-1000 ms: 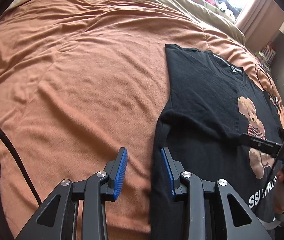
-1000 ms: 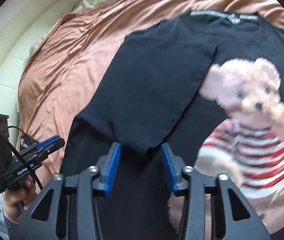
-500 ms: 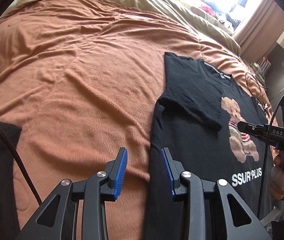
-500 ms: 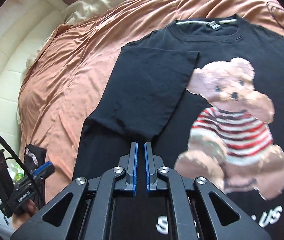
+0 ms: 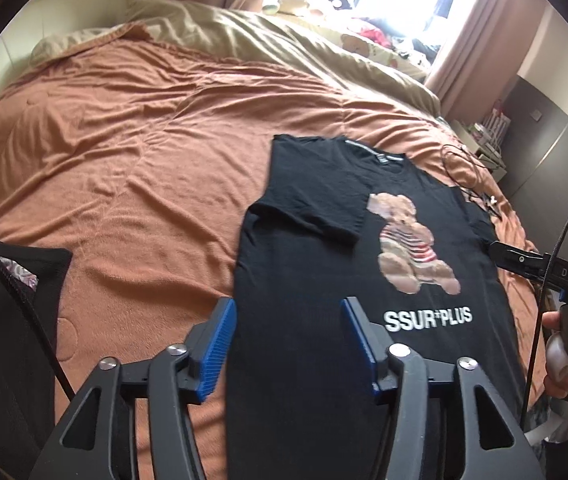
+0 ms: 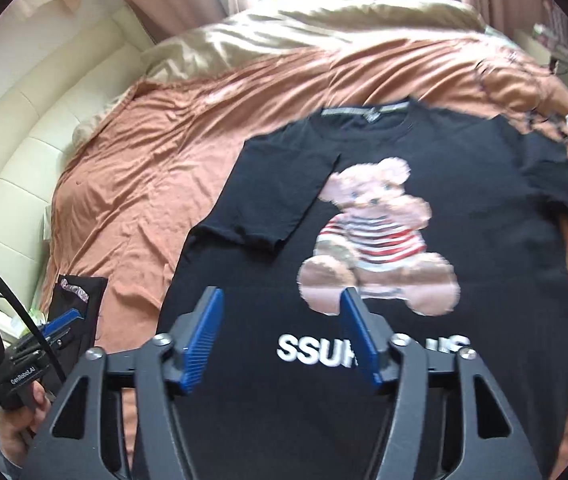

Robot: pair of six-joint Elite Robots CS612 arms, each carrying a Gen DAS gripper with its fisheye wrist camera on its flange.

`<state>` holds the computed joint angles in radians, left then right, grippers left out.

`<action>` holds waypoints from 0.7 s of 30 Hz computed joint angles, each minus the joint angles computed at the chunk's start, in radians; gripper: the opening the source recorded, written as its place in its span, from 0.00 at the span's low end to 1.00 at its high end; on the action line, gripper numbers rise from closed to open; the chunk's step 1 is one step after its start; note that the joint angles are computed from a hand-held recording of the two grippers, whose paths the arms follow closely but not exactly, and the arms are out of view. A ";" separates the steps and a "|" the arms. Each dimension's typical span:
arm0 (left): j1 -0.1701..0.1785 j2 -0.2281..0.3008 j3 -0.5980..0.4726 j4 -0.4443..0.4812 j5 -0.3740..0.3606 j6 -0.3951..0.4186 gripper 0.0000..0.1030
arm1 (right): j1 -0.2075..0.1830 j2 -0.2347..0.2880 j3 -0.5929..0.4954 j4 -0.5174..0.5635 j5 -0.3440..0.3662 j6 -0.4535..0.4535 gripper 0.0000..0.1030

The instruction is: Fold small clothes

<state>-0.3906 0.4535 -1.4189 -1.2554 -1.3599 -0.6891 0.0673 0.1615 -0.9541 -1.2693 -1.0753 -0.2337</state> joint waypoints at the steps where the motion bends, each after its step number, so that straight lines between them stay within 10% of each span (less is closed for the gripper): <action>1: -0.008 -0.004 -0.001 0.004 0.011 0.000 0.68 | -0.008 0.009 -0.034 0.011 0.001 -0.002 0.69; 5: -0.048 -0.021 -0.009 0.015 0.068 -0.006 0.90 | -0.040 0.047 -0.165 0.042 -0.015 0.025 0.85; 21: -0.187 -0.102 0.048 0.013 0.166 0.012 0.97 | -0.210 0.124 -0.461 0.214 0.082 0.066 0.87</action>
<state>-0.5773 0.3515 -1.3707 -1.2426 -1.1937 -0.6772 -0.1431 0.2858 -1.4148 -1.0557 -0.9929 -0.1675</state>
